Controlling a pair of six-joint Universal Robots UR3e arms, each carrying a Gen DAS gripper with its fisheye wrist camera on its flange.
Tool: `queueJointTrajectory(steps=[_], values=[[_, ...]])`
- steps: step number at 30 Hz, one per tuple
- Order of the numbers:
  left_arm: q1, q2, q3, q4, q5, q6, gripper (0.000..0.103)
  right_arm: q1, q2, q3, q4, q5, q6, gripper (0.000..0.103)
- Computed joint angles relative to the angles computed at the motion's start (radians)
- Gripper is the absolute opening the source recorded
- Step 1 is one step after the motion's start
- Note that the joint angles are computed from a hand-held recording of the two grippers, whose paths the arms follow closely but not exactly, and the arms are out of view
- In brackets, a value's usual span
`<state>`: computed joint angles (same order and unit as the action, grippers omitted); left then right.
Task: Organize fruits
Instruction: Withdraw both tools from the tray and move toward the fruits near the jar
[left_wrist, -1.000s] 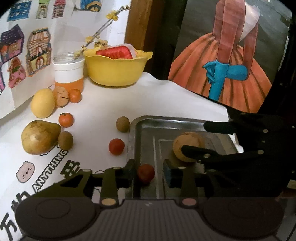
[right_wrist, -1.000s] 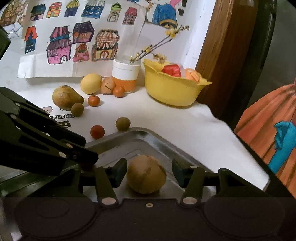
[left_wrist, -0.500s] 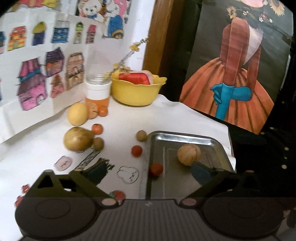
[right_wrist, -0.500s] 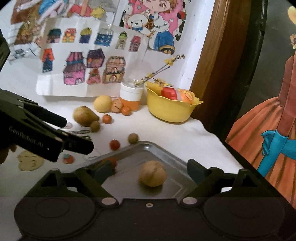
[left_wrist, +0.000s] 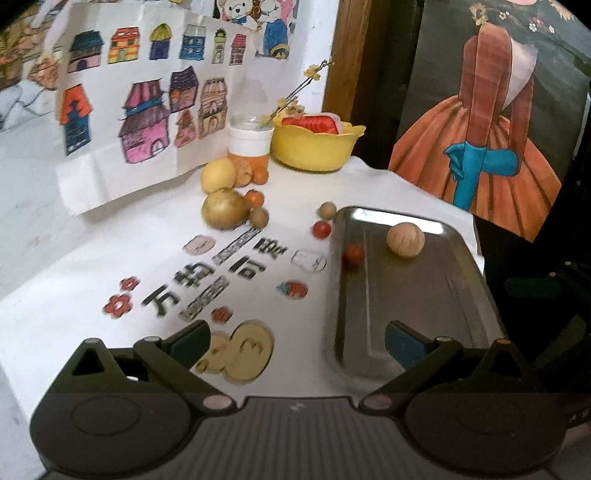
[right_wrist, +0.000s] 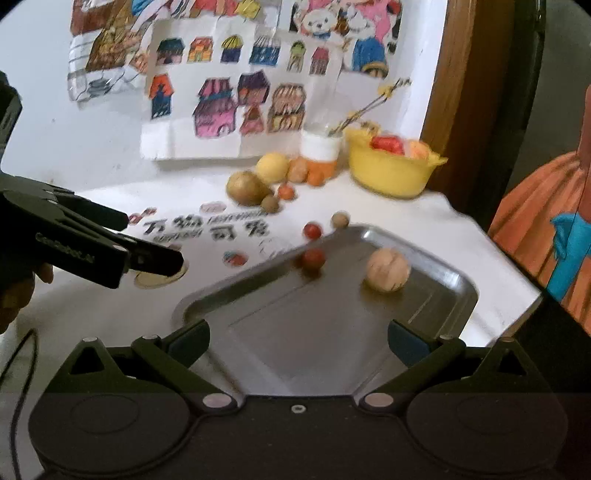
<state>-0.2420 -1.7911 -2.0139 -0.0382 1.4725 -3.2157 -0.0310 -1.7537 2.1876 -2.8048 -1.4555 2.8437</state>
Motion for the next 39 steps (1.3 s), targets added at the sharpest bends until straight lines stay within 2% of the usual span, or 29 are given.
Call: queueJointTrajectory(steps=[5,11,19,31,39], values=[[0.020,0.095,-0.120,-0.001,0.004,0.026,0.102,0.092,-0.023,-0.003,0.062,-0.059,0.041,0.102],[0.071,0.200,-0.232,-0.020,0.000,0.045,0.102,0.189,0.001,-0.027,0.064,-0.086,0.065,0.102],[0.129,0.274,-0.289,-0.045,0.007,0.100,0.102,0.275,0.087,-0.114,0.048,-0.102,0.070,0.102],[0.206,0.207,-0.226,-0.055,-0.016,0.133,0.102,0.299,0.290,-0.287,-0.017,-0.119,-0.003,0.102],[0.210,0.079,-0.108,-0.021,0.029,0.100,0.102,0.276,0.462,-0.447,-0.064,-0.091,-0.074,0.102]])
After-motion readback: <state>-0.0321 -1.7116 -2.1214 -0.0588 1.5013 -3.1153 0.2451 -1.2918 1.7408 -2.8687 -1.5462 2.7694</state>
